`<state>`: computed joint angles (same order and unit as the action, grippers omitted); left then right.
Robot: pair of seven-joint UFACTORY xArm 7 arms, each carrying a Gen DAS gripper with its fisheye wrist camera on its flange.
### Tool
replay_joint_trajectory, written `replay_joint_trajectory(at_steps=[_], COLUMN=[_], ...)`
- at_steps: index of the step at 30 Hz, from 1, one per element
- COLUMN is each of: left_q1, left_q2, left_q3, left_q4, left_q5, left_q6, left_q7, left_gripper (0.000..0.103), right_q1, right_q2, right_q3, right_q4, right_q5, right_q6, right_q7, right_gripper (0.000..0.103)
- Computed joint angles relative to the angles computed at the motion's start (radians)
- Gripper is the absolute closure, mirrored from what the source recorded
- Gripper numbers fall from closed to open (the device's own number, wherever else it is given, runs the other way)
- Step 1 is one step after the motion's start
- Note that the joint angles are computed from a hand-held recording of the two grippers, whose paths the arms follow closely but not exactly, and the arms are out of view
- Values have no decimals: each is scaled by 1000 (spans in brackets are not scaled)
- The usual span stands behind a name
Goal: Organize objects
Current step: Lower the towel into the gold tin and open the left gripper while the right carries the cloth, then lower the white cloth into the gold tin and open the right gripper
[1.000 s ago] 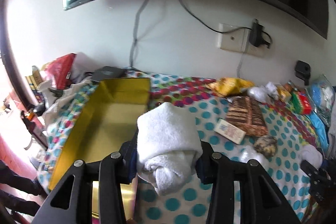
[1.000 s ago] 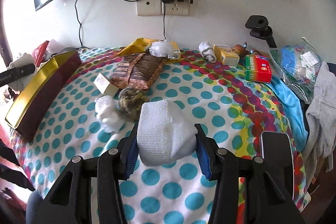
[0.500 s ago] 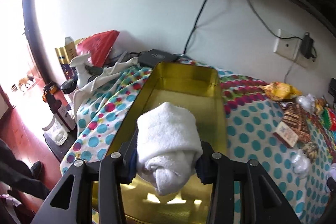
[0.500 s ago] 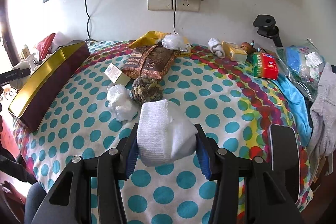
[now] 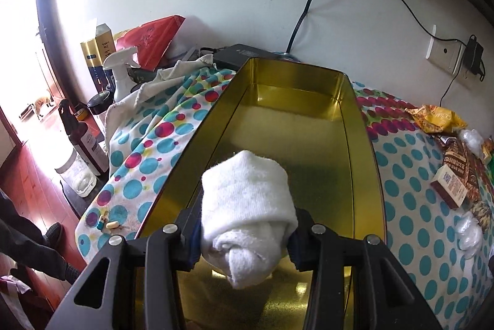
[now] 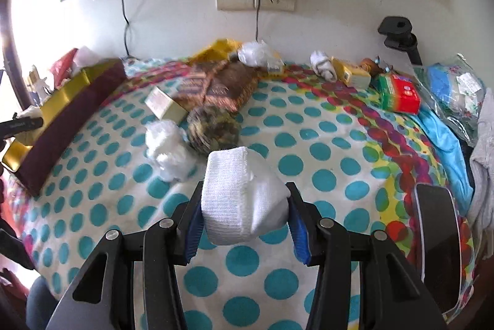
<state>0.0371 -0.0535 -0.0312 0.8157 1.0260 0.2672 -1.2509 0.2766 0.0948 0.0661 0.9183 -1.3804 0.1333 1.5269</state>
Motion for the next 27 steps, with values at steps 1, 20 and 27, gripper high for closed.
replay_joint_trajectory(at_steps=[1, 20, 27], left_q1=[-1, 12, 114], left_q2=[5, -61, -272], left_q3=[-2, -6, -59], left_q4=[3, -54, -229], left_q5=[7, 141, 279], left_q6=[8, -68, -162], left_q7=[1, -106, -241], left_gripper=[60, 19, 18], right_q1=[-3, 83, 207], right_q2=[11, 54, 180], right_q3=[-2, 22, 34], right_q4=[3, 122, 330], right_q5=[8, 148, 282], right_q6=[-13, 27, 96], right_q7=[0, -171, -344], right_gripper=[57, 57, 56])
